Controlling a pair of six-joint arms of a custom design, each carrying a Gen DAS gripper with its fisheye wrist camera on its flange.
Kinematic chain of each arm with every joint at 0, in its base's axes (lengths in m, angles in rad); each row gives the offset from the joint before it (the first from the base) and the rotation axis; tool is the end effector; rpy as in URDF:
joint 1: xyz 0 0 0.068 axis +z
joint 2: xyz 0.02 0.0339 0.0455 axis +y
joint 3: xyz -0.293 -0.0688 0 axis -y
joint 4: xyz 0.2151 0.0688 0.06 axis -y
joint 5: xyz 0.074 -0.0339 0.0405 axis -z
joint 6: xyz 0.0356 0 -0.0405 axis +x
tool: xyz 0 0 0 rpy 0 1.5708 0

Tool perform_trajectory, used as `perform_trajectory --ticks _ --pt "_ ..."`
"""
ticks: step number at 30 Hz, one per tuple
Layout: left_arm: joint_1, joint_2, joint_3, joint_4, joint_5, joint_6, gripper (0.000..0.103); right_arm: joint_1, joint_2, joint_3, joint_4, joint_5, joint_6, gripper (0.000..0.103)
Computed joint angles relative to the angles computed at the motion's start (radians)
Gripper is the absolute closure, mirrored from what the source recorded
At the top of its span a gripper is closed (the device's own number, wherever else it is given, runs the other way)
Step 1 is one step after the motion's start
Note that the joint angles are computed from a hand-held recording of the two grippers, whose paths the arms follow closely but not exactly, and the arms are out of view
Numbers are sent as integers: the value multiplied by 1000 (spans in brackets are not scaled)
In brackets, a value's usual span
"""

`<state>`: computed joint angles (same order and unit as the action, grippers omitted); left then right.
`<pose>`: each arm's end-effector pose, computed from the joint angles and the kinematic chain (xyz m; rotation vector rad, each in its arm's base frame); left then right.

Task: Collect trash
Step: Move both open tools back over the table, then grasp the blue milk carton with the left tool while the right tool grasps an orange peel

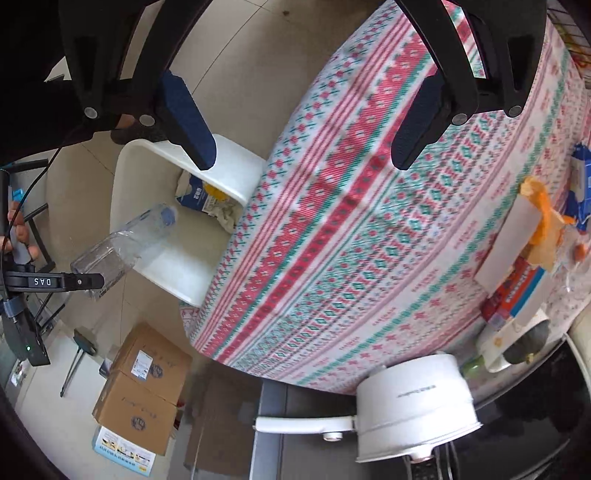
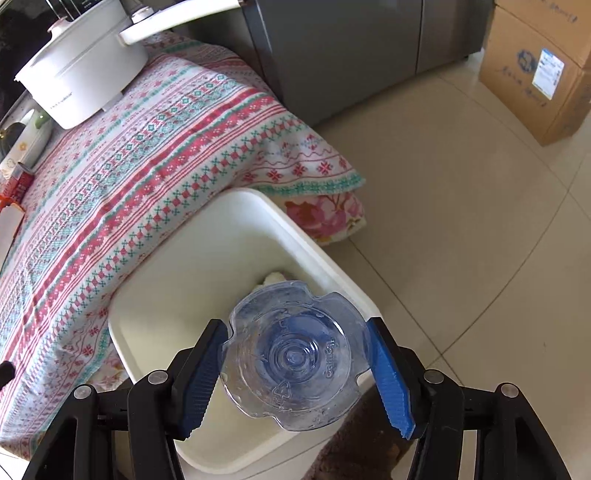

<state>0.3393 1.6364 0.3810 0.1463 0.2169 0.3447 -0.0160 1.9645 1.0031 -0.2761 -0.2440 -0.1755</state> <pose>0.2019 0.0631 0.1226 0.0746 2.6352 -0.0626 0.3403 0.0032 0.1395 -0.2779 2.7596 0.2938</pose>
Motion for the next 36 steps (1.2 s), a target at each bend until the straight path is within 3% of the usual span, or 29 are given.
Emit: perform_trajectory --ticks 1,3,5,17,22,25,29,36 --pt "54 -15 0 -17 17 36 5 16 -3 1 2 2 10 35" --pt "166 -33 4 -45 50 102 4 55 -18 2 8 19 39 23" --pt "274 -22 24 -70 78 160 4 105 -41 -2 25 37 71 20" --pt "811 85 186 -190 243 441 0 470 -4 116 53 121 273 17" --pt "946 225 353 -237 244 546 0 609 58 206 49 169 312 16" --pt "986 350 504 -305 249 561 0 674 115 282 22 189 315 15" --pt "1000 464 671 -340 274 502 0 728 220 434 -56 183 343 15" --pt "960 580 808 -210 331 404 3 803 385 678 -116 201 377 15"
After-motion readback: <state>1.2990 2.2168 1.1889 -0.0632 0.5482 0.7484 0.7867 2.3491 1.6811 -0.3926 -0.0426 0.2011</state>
